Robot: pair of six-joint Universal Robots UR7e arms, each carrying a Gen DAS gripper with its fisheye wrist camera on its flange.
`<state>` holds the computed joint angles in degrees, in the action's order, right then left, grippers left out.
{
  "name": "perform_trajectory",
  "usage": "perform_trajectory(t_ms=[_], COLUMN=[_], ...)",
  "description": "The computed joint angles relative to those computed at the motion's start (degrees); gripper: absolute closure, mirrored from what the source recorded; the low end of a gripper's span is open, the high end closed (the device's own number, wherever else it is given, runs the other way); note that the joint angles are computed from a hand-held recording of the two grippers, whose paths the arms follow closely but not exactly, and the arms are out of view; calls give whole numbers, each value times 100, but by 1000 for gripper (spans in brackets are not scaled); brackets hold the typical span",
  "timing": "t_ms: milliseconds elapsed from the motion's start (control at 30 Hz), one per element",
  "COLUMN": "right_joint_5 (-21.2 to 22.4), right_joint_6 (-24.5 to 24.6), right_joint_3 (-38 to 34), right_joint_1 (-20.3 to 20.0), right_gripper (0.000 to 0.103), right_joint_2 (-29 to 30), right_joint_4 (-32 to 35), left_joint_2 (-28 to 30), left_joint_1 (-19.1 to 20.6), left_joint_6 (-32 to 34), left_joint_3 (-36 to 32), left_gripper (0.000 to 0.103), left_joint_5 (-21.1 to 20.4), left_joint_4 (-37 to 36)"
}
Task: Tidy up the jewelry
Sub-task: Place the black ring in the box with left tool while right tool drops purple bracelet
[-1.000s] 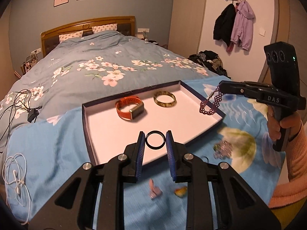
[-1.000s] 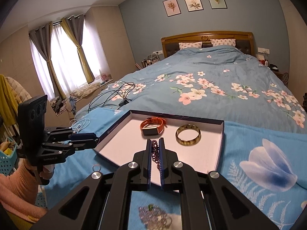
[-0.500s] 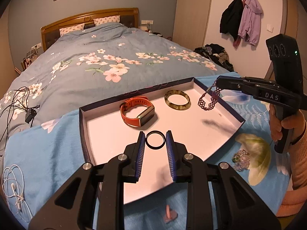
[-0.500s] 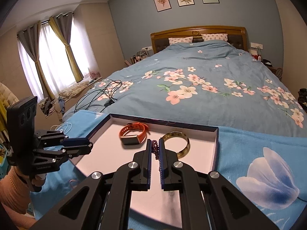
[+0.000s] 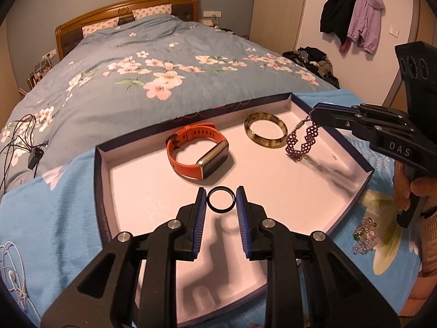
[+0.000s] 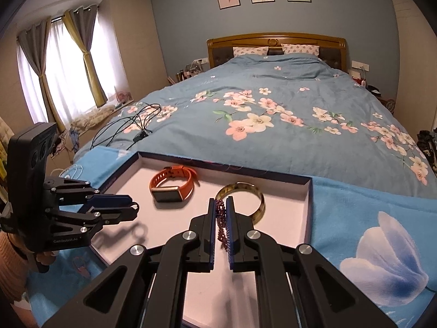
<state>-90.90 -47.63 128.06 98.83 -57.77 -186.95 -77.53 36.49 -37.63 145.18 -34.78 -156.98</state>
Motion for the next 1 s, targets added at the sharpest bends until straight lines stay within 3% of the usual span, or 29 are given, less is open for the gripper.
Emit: perform_trajectory(t_ms=[633,1000], right_joint_5=[-249,-151], right_joint_6=[54,264], right_joint_3=[-143,-91], right_joint_1=[-40,-108], right_gripper=[95,78], right_joint_2=[240,82], right_joint_4=[285,293], left_joint_2=[376,544], left_joint_1=[390,519], left_joint_6=[314,373], left_joint_3=[-234,-310], left_gripper=[81,80], left_joint_5=[-119,-113], left_joint_4=[-361,-521])
